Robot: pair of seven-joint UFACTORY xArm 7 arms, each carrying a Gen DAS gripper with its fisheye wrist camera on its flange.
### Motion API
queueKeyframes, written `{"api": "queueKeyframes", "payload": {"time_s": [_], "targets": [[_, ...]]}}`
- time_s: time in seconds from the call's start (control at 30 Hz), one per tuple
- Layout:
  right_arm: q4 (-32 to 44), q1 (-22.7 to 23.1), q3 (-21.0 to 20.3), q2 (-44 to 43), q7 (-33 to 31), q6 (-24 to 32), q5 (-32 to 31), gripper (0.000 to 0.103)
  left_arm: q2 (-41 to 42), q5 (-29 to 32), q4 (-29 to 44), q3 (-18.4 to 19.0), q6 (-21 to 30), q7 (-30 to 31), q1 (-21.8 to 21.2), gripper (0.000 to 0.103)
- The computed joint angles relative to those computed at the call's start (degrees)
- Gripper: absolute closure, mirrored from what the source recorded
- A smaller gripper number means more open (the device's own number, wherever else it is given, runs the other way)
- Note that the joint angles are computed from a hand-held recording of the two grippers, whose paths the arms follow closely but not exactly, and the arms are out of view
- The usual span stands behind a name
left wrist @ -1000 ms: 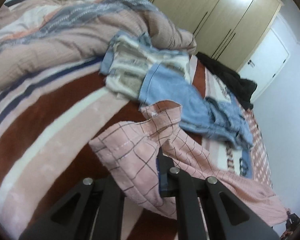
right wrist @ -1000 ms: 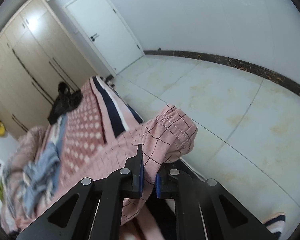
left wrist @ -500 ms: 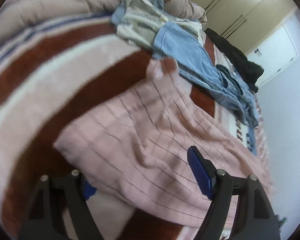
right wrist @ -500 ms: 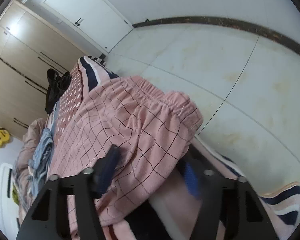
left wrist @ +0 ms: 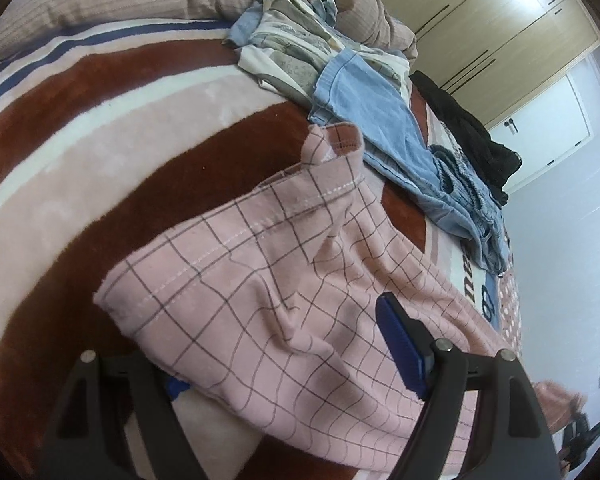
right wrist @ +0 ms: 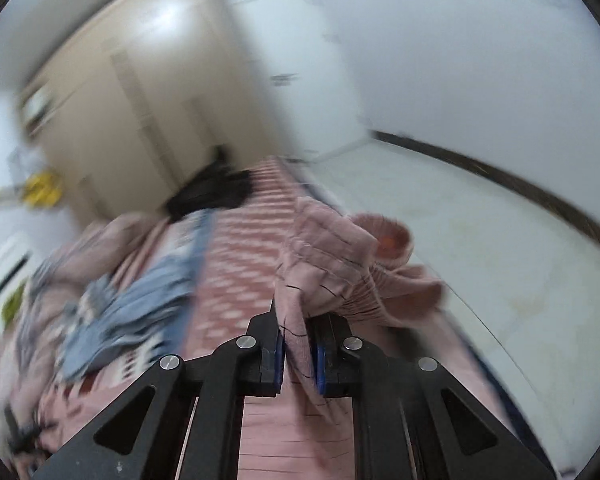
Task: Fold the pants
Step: 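Lift the elastic waistband with the right tool and fold it over, then release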
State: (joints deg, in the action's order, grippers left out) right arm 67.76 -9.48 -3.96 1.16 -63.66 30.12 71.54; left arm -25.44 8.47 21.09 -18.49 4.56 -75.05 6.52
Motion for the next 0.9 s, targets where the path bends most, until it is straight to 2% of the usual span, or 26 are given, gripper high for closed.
{"api": "queueKeyframes", "payload": {"time_s": [0.13, 0.23, 0.33, 0.37, 0.4, 0.43, 0.5, 0.57, 0.67, 0.73, 0.77, 0.8, 0.83, 0.87, 0.9], "targets": [[-3.2, 5.5, 3.5, -3.4, -2.0, 3.3, -2.2, 0.097, -0.3, 0.3, -0.6, -0.8, -1.2, -0.4, 1.1, 0.028], [-7.1, 10.8, 6.2, -3.4, -4.4, 2.4, -5.7, 0.097, -0.7, 0.7, -0.7, -1.7, -0.7, -0.7, 2.2, 0.039], [-11.2, 15.3, 8.6, -1.1, -5.2, 1.5, -11.6, 0.097, -1.7, 1.1, -1.5, -2.4, -0.6, -1.4, 3.2, 0.059], [-12.5, 16.6, 9.4, 0.0, -4.6, 0.4, -14.1, 0.097, -2.0, 1.1, -1.7, -2.4, -0.2, -1.6, 3.4, 0.068], [-13.4, 17.6, 10.0, 0.8, -4.8, -1.1, -14.8, 0.097, -2.3, 1.0, -2.2, -1.9, -0.4, -1.4, 3.1, 0.072], [-14.6, 18.6, 10.8, 1.5, -6.4, -4.2, -14.2, 0.097, -2.3, 0.9, -2.7, -1.2, -1.2, -1.2, 2.8, 0.075], [-15.6, 19.9, 12.0, 2.5, -10.5, -9.1, -11.7, 0.097, -2.4, 0.6, -3.1, -0.4, -1.7, -0.1, 2.1, 0.087], [-15.4, 19.6, 11.9, 1.2, -13.9, -7.9, -7.8, 0.097, -2.4, 0.4, -3.2, -0.3, -2.0, 0.8, 1.9, 0.092], [-14.7, 19.4, 10.7, -1.5, -19.6, -3.3, -1.6, 0.097, -2.6, 0.8, -2.1, -2.0, 0.5, 1.0, 3.0, 0.093], [-15.8, 19.2, 9.2, -3.7, -20.8, 2.7, -3.7, 0.097, -2.2, 0.6, -1.0, -0.9, 3.3, 1.3, 1.5, 0.090], [-15.9, 19.4, 9.0, -3.6, -19.2, 5.5, -7.7, 0.097, -2.2, 0.5, -0.8, -0.1, 4.1, 1.5, 0.6, 0.076], [-15.8, 20.0, 9.2, -3.1, -18.2, 6.1, -9.9, 0.096, -2.6, 0.4, -1.1, 1.1, 4.0, 2.3, -1.0, 0.057], [-17.0, 20.4, 9.3, -2.9, -18.2, 6.0, -12.2, 0.096, -3.9, 0.3, -0.8, 0.7, 5.7, 2.5, -1.3, 0.046], [-17.6, 20.8, 9.6, -2.4, -17.9, 5.0, -13.8, 0.095, -6.1, 2.1, -0.1, -2.1, 9.7, 0.3, 0.4, 0.029], [-18.4, 21.0, 9.7, -1.6, -17.7, 3.9, -14.9, 0.093, -8.2, 4.1, 1.1, -4.9, 14.8, -1.8, 2.0, 0.022]]}}
